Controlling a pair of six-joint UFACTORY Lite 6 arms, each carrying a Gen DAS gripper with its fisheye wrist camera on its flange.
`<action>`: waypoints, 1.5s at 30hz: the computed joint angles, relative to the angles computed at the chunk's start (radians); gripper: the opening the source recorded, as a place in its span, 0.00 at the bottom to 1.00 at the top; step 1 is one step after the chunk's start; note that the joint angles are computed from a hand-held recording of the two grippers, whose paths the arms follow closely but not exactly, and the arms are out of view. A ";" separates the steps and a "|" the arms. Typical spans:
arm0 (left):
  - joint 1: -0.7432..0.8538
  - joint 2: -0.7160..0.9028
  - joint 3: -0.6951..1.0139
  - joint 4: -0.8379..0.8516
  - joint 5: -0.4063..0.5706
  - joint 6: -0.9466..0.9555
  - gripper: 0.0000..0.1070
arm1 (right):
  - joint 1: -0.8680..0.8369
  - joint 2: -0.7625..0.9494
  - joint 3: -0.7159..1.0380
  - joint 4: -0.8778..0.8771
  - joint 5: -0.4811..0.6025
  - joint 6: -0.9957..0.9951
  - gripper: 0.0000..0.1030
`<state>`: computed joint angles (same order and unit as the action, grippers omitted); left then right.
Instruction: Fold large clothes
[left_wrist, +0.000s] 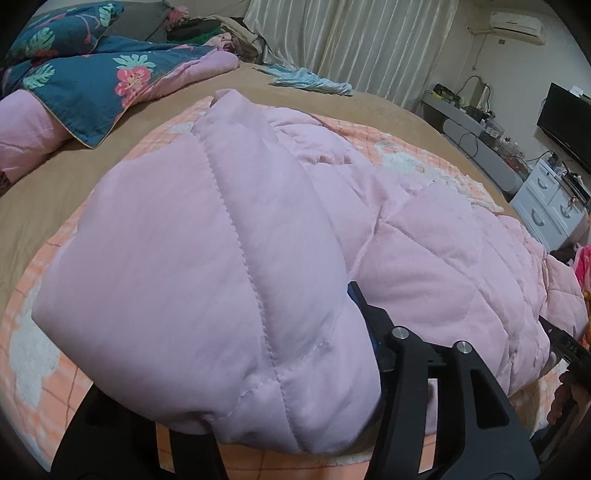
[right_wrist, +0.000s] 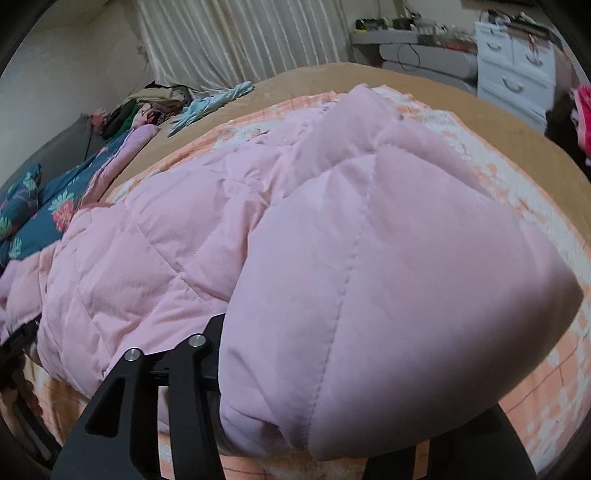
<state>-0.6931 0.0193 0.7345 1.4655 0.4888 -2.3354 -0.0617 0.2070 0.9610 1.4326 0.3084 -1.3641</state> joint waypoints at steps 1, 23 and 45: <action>-0.004 -0.004 -0.002 -0.012 0.004 0.009 0.45 | -0.004 -0.007 -0.006 -0.013 0.006 0.016 0.50; -0.264 -0.282 -0.065 -0.398 0.278 0.294 0.88 | -0.160 -0.619 -0.355 -0.353 0.134 0.254 0.96; -0.750 -0.242 0.096 -0.397 0.689 0.171 0.88 | 0.071 -1.248 -0.467 -0.942 0.267 0.864 0.96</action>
